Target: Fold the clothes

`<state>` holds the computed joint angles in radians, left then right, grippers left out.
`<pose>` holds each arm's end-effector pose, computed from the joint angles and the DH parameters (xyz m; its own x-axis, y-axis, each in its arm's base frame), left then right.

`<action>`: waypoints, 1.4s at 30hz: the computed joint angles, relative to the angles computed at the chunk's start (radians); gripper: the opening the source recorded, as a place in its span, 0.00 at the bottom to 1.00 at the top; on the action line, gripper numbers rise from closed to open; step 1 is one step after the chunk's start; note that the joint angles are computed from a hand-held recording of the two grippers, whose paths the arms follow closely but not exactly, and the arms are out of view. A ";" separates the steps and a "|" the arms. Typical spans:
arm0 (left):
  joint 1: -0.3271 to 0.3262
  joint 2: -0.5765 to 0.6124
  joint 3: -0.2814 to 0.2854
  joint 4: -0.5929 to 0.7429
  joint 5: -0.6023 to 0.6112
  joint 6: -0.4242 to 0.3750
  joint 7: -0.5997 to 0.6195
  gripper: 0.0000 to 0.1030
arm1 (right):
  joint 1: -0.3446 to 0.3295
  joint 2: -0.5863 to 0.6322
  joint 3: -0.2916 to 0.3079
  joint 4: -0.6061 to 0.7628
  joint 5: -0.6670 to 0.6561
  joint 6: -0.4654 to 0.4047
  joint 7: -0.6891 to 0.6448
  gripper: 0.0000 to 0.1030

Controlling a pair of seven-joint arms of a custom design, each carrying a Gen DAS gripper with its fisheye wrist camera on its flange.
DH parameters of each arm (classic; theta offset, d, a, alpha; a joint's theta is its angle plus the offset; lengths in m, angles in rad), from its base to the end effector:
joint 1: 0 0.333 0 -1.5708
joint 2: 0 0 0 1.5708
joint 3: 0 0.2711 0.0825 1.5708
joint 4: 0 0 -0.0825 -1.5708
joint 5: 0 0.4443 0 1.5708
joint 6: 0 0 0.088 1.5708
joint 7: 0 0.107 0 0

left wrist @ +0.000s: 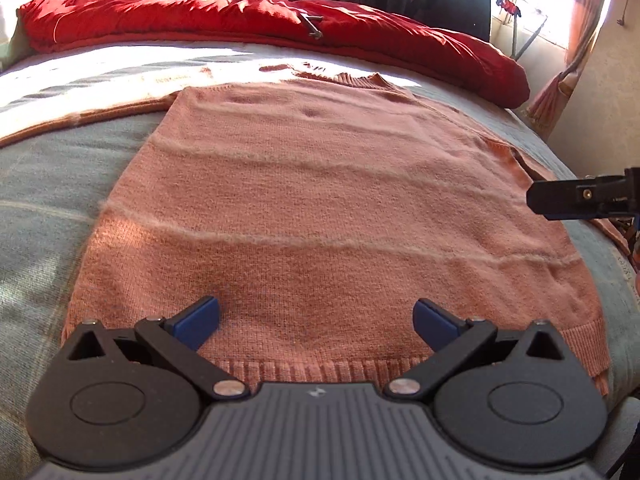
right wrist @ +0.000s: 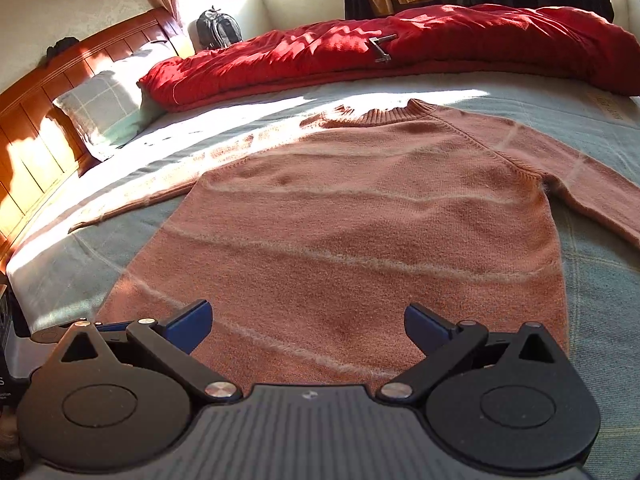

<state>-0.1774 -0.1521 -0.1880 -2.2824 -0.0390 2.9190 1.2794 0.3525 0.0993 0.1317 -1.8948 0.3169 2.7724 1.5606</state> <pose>0.5597 -0.2132 0.4330 -0.1302 -0.9695 0.2078 -0.7349 -0.0463 -0.6766 0.6134 0.3048 0.4713 0.3346 -0.8967 -0.2899 -0.7488 -0.0662 -0.6595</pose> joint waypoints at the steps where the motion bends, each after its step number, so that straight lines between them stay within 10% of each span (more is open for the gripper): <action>1: -0.009 -0.011 0.007 -0.017 -0.022 0.010 0.017 0.99 | 0.001 0.014 0.000 0.015 -0.008 -0.016 0.004 1.00; 8: -0.015 -0.067 0.011 -0.075 -0.019 0.017 0.030 0.99 | 0.025 0.144 -0.018 0.146 -0.157 -0.167 0.112 1.00; 18: 0.040 -0.027 0.025 -0.029 -0.008 0.025 0.000 0.99 | 0.086 0.125 -0.052 0.064 -0.483 -0.047 0.230 1.00; 24: 0.018 -0.120 0.050 -0.127 -0.095 0.023 0.069 0.99 | 0.030 0.101 0.002 0.051 -0.293 -0.021 0.162 1.00; 31: -0.001 -0.137 0.050 -0.103 -0.088 0.000 0.067 0.99 | -0.043 0.062 0.105 0.036 0.242 0.037 -0.207 1.00; 42: -0.017 -0.105 0.042 -0.063 -0.069 -0.100 0.111 0.99 | 0.011 0.028 0.065 0.013 0.310 0.092 -0.292 1.00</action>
